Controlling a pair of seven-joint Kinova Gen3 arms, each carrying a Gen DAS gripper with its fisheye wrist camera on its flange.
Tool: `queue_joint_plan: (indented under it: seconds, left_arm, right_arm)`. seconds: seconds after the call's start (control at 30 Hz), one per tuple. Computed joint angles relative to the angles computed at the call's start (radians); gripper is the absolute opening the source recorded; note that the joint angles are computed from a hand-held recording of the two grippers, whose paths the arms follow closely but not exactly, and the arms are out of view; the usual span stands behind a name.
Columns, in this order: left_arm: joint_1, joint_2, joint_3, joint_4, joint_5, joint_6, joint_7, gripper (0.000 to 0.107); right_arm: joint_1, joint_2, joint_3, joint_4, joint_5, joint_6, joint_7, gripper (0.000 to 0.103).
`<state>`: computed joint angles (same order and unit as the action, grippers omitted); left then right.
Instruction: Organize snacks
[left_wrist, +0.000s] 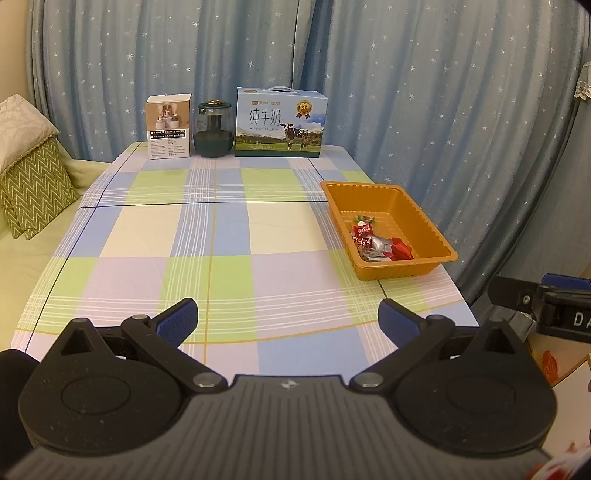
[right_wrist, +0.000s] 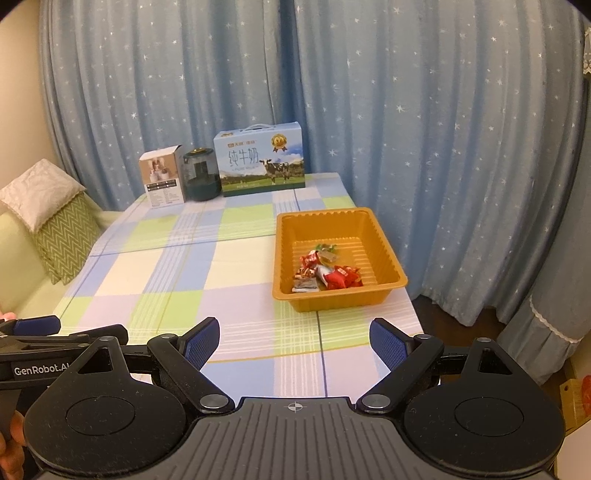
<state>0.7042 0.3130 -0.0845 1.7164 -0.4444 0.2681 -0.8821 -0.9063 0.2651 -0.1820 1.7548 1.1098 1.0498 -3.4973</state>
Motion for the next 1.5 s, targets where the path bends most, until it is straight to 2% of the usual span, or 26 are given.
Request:
queue_joint_plan:
  seconds: [0.53,1.5]
  left_arm:
    - [-0.006,0.0,0.005,0.007,0.011,-0.013,-0.013,0.103]
    - [-0.022,0.004,0.022,0.0,0.035,0.0,-0.045,0.103]
  right_arm:
    - [-0.015,0.017,0.001,-0.006,-0.004,0.032,0.012,0.088]
    - [-0.011,0.015,0.005,0.0,-0.006,0.014,0.001,0.088]
